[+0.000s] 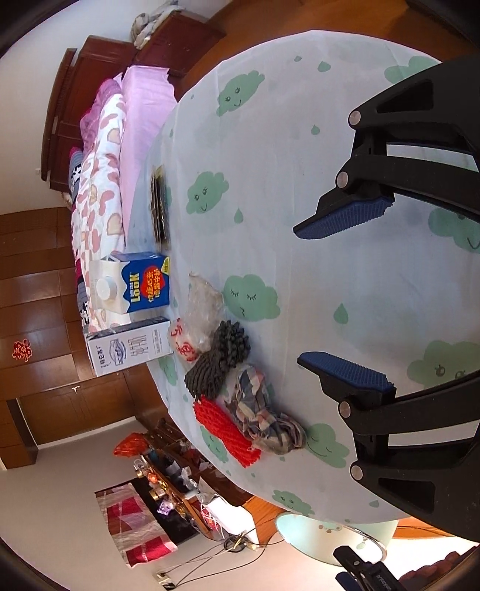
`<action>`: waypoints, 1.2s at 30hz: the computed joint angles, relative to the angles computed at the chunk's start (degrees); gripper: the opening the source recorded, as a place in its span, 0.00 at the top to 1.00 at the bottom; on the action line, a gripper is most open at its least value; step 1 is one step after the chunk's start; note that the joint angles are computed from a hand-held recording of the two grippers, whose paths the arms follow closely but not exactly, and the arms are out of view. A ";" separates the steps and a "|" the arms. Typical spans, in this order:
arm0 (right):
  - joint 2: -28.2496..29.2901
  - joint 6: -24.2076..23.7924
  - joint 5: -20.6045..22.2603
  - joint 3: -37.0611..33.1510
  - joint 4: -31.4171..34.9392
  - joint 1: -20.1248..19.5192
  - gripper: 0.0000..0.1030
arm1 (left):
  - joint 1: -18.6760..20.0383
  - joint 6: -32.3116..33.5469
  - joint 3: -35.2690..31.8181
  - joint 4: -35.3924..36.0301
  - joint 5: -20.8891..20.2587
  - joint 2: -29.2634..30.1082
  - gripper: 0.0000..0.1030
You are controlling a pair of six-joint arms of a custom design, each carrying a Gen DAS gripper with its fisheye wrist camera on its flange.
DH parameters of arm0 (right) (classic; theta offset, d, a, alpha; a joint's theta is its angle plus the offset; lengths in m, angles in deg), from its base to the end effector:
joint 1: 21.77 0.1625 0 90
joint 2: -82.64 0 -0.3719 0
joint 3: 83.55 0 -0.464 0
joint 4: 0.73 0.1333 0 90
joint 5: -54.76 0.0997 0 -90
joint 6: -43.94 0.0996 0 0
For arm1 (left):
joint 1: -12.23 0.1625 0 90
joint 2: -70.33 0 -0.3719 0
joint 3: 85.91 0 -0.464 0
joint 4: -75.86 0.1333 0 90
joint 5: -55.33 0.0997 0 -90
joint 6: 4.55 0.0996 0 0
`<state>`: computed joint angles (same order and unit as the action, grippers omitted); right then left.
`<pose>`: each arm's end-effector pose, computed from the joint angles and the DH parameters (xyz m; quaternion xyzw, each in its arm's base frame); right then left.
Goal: Collect trash
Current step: 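Grasp the red mesh net with the left gripper while the right grasps the black rope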
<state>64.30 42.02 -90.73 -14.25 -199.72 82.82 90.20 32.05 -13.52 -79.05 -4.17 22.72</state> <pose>0.2375 -0.7090 -0.0262 -0.1123 -0.7984 0.4716 0.3573 0.0123 -0.8242 0.2413 0.2909 0.8630 -0.2709 0.3118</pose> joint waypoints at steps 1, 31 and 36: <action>-0.58 -0.31 0.70 0.40 0.02 -0.32 0.45 | -0.05 0.16 0.07 -0.07 -0.11 0.12 0.07; 12.33 -10.78 5.23 -30.71 26.51 -3.93 0.64 | -1.91 -2.17 -14.25 7.69 -2.77 10.54 0.26; 5.13 -9.85 12.44 -18.70 17.74 -3.59 0.78 | -2.48 -1.42 -16.08 8.06 -3.14 12.26 0.26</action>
